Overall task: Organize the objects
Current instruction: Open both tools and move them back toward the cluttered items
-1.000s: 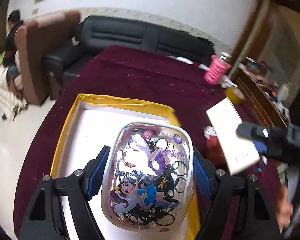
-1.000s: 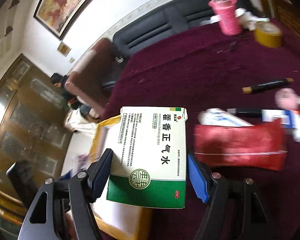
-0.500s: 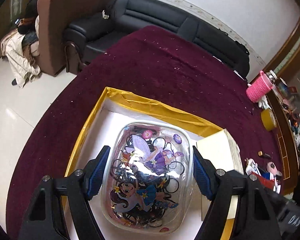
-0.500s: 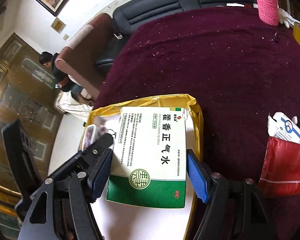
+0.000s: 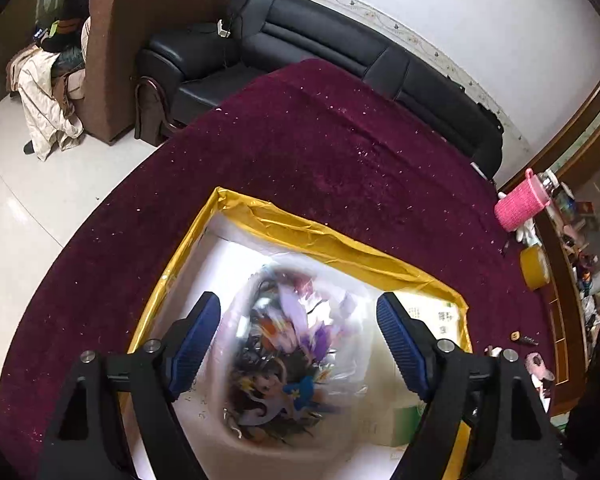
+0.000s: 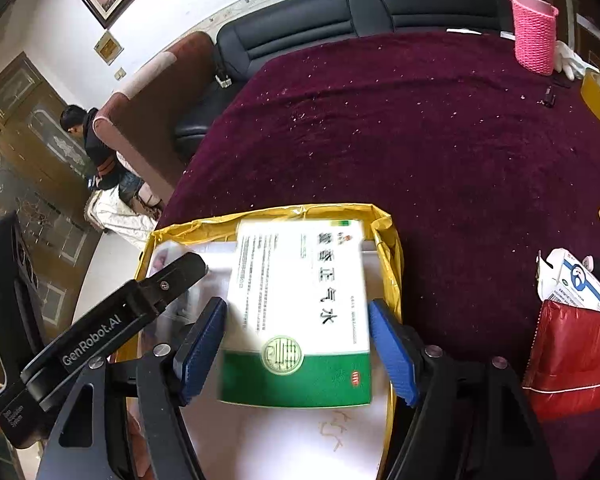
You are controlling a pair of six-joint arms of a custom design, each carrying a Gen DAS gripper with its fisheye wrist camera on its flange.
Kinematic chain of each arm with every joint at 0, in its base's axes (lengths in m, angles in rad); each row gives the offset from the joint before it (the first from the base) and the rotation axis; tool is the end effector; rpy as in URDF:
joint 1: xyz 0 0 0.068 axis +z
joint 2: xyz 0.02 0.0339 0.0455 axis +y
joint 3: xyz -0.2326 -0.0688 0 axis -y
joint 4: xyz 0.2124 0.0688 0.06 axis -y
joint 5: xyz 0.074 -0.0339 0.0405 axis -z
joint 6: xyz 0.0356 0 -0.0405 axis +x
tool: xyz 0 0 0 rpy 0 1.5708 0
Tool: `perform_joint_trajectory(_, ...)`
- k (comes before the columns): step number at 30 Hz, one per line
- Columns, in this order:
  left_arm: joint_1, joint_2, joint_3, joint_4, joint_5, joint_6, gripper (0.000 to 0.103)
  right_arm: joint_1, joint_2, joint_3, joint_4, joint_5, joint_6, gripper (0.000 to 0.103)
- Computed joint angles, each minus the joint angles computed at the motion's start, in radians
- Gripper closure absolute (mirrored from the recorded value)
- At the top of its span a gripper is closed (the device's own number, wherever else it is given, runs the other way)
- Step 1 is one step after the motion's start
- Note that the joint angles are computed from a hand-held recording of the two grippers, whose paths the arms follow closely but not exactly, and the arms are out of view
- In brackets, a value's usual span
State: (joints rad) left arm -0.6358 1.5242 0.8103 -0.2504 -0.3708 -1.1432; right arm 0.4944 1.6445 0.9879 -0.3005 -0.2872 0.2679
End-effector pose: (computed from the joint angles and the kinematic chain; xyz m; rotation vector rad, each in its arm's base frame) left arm 0.2250 -0.1500 0.1641 -0.7583 2.3485 -0.3078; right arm 0.2630 0.1533 0.1749 -0.4122 2.5700 0.6555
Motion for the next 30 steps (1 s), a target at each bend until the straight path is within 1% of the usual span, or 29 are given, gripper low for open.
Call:
perform_joint_trajectory(3,0.008,-0.022,-0.033,0.056,0.022,0.009,0.012,0.006,0.003,0.005,0.004,0.002,-0.008,0.023)
perform_joint_trajectory(5,0.003,-0.036,-0.042,0.070,0.023,0.011,0.012,0.007,-0.041,-0.019,0.007,0.019,-0.011,0.022)
perform_joint_trajectory(7,0.003,-0.056,-0.049,0.073,0.040,0.010,0.012,-0.001,-0.099,-0.045,0.008,0.019,-0.023,0.019)
perform_joint_trajectory(9,-0.014,-0.105,-0.067,0.057,0.026,-0.008,0.012,-0.028,-0.180,-0.074,-0.010,0.008,-0.048,0.015)
perform_joint_trajectory(10,-0.027,-0.129,-0.071,0.037,0.013,-0.020,0.012,-0.047,-0.220,-0.089,-0.021,0.001,-0.063,0.014)
perform_joint_trajectory(13,-0.111,-0.207,-0.058,-0.067,-0.056,-0.083,0.012,-0.148,-0.342,-0.133,-0.073,-0.049,-0.139,0.011)
perform_joint_trajectory(15,-0.212,-0.246,-0.036,-0.142,-0.136,-0.128,0.011,-0.252,-0.418,-0.163,-0.113,-0.091,-0.211,0.009)
perform_joint_trajectory(17,-0.324,-0.234,0.017,-0.217,-0.221,-0.179,0.009,-0.398,-0.476,-0.190,-0.157,-0.146,-0.308,0.008)
perform_joint_trajectory(18,-0.361,-0.219,0.042,-0.233,-0.244,-0.188,0.009,-0.470,-0.492,-0.199,-0.174,-0.172,-0.353,0.008)
perform_joint_trajectory(20,-0.432,-0.159,0.115,-0.252,-0.277,-0.185,0.008,-0.657,-0.487,-0.196,-0.219,-0.246,-0.469,0.008)
perform_joint_trajectory(22,-0.486,-0.058,0.216,-0.250,-0.288,-0.136,0.008,-0.843,-0.434,-0.165,-0.265,-0.314,-0.575,0.008)
perform_joint_trajectory(24,-0.518,0.080,0.354,-0.257,-0.284,-0.054,0.008,-0.986,-0.346,-0.112,-0.301,-0.369,-0.652,0.008)
perform_joint_trajectory(26,-0.538,0.233,0.524,-0.306,-0.271,0.009,0.008,-1.126,-0.238,-0.047,-0.336,-0.421,-0.723,0.008)
perform_joint_trajectory(30,-0.547,0.446,0.778,-0.374,-0.220,0.065,0.008,-1.280,-0.072,0.058,-0.356,-0.481,-0.802,0.008)
